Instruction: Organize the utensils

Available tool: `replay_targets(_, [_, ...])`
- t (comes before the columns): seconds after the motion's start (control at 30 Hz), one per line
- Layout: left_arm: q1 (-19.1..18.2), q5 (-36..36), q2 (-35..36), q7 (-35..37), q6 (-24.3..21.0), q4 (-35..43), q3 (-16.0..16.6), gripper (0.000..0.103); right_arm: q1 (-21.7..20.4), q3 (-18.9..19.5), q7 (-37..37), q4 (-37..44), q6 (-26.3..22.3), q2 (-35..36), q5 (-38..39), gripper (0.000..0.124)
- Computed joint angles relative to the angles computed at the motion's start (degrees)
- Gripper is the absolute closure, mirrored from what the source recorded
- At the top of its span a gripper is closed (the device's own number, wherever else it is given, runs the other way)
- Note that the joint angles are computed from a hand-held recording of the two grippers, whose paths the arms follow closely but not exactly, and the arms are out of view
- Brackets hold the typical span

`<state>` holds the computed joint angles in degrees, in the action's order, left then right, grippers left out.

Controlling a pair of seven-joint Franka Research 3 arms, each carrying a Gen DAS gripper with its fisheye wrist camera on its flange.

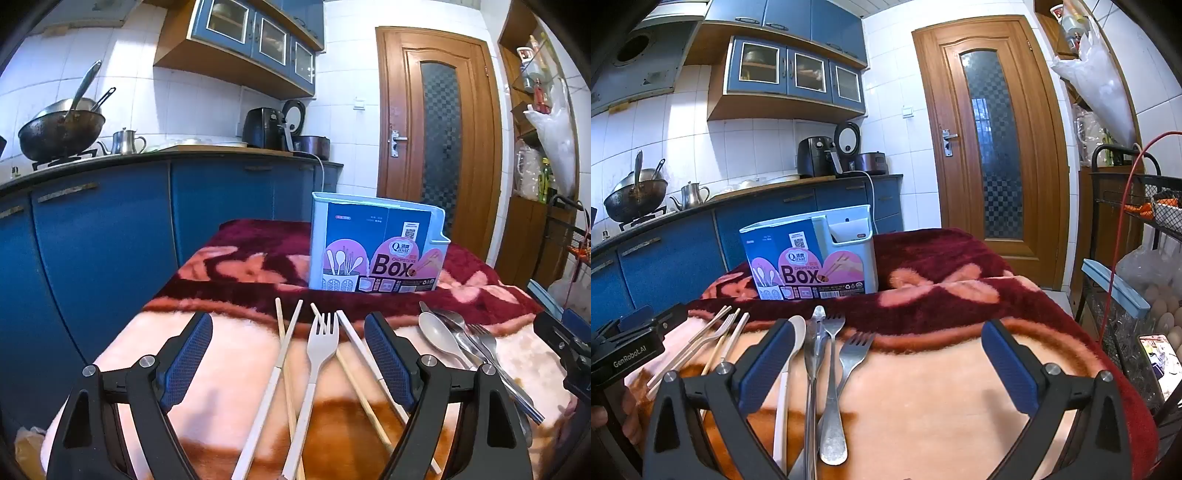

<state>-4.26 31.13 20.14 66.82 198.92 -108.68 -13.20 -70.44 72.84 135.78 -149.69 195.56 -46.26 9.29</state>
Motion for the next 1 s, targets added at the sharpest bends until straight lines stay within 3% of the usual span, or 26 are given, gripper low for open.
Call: replay_targets(1.0, [0.2, 0.5, 0.1, -0.8, 0.1, 0.1, -0.2, 0.018, -0.1, 0.1, 0.2, 0.1, -0.1, 0.1, -0.3, 0.021])
